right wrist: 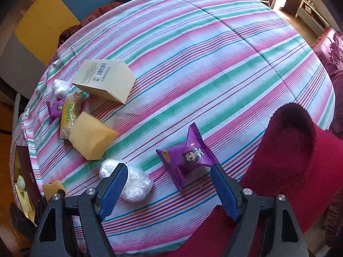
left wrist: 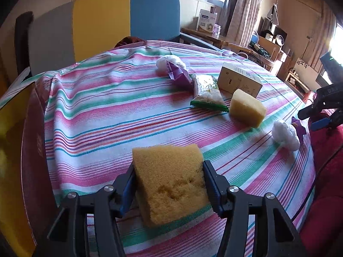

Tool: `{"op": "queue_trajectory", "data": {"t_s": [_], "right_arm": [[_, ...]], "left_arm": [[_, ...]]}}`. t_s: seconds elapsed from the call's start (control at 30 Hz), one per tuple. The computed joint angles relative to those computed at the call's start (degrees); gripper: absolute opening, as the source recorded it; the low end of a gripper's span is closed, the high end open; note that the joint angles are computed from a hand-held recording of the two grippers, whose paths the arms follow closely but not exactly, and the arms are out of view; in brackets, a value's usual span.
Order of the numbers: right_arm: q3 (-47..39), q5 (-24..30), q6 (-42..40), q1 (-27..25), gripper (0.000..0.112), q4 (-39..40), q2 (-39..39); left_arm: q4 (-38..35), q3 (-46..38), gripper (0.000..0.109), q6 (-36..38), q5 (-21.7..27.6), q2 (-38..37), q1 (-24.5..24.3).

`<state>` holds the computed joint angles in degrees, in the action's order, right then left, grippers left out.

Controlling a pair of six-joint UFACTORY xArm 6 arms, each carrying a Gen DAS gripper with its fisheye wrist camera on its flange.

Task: Organize objects
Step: 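Grasp another yellow sponge with the left gripper and lift it, then carry the yellow sponge toward the tray with left while right grasps purple snack packet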

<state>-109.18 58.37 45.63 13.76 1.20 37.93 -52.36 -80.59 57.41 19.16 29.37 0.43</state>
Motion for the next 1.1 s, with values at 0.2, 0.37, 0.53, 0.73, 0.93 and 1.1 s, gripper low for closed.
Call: {"op": "queue_trajectory", "data": {"t_s": [0.2,0.37,0.53,0.73,0.93,1.1], "right_arm": [[-5.4,2.3,2.4,-1.4,0.074,3.8,5.2],[-13.3,6.3,2.6,-0.8,0.036,-1.2,10.5],[-20.6,10.8,-1.6,0.6,0.036,-2.9,14.7],[-19.8,10.5,-2.8,0.7,0.036,-2.6,14.2],[-20.5,11.4,-4.6,0.7,0.036,-2.3,14.5],[-23.6,12.6,-5.7,0.6,0.036,-1.7,16.3]], "left_arm": [[-1.3,-0.1,0.059,1.1,0.8,-0.1,0.3],[-2.2,-0.1,0.061,1.9,0.9,-0.1,0.4],[-3.1,-0.1,0.062,2.8,0.6,0.0,0.3],[-4.0,-0.1,0.062,3.9,0.2,0.1,0.2],[-4.7,0.3,0.061,4.7,-0.4,-0.1,0.0],[-4.9,0.5,0.061,5.3,-0.9,-0.2,-0.1]]}}
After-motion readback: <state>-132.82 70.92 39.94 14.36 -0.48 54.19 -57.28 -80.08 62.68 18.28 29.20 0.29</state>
